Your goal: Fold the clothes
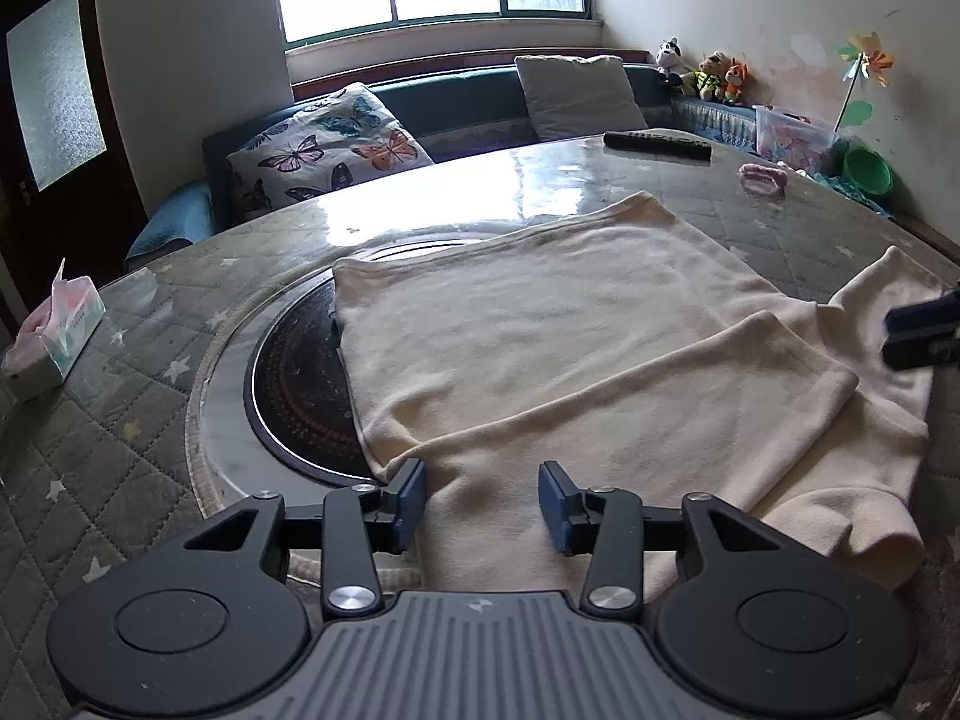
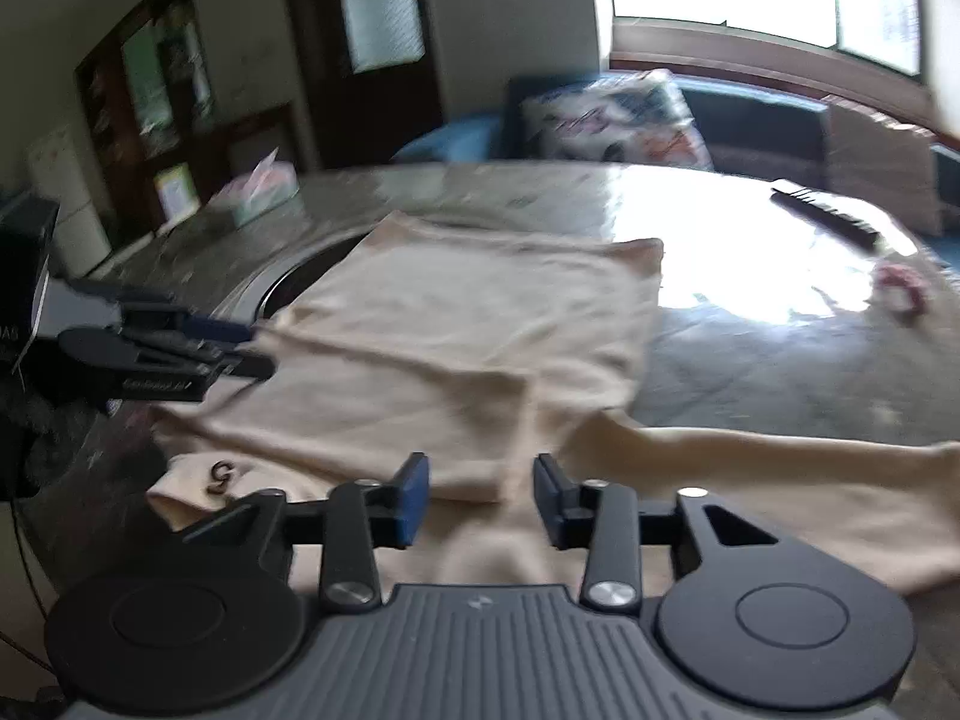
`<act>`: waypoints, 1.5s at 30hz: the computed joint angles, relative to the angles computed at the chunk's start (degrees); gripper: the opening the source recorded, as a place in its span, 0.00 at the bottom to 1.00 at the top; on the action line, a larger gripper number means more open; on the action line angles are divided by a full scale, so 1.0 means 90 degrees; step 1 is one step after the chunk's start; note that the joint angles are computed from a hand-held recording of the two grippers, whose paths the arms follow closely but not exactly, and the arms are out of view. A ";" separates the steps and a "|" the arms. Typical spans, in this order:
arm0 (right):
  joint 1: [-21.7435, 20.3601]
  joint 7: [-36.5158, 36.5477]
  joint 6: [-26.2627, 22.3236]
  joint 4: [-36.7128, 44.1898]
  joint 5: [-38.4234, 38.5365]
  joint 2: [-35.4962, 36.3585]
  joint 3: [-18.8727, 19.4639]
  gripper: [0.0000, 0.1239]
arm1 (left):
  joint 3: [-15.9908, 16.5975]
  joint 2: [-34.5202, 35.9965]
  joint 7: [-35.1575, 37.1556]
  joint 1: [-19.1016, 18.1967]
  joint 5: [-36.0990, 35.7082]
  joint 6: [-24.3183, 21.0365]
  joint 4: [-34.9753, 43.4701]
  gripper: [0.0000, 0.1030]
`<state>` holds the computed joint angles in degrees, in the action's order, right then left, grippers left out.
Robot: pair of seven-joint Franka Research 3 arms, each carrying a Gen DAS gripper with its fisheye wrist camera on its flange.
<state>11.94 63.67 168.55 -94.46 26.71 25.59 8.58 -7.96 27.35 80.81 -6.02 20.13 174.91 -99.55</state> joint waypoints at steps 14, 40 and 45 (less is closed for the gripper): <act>0.2647 0.4815 0.1022 -0.1130 -0.2393 -0.0012 -0.4540 0.33 | 0.0749 -0.0177 -0.0893 -0.0672 0.0546 0.0351 -0.0161 0.62; 0.1729 0.5493 0.1504 -0.1143 -0.3013 -0.0362 -0.3702 0.04 | 0.0796 -0.0268 -0.1345 -0.0743 0.1139 0.0643 -0.0263 1.00; 0.0685 0.4442 0.1890 -0.0917 -0.2632 -0.0648 -0.2121 0.04 | 0.0978 -0.0362 -0.1451 -0.0795 0.1104 0.0845 -0.0469 1.00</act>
<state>18.10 103.65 185.55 -102.71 3.03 19.76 -10.51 0.84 24.10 67.75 -13.18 30.07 182.51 -103.77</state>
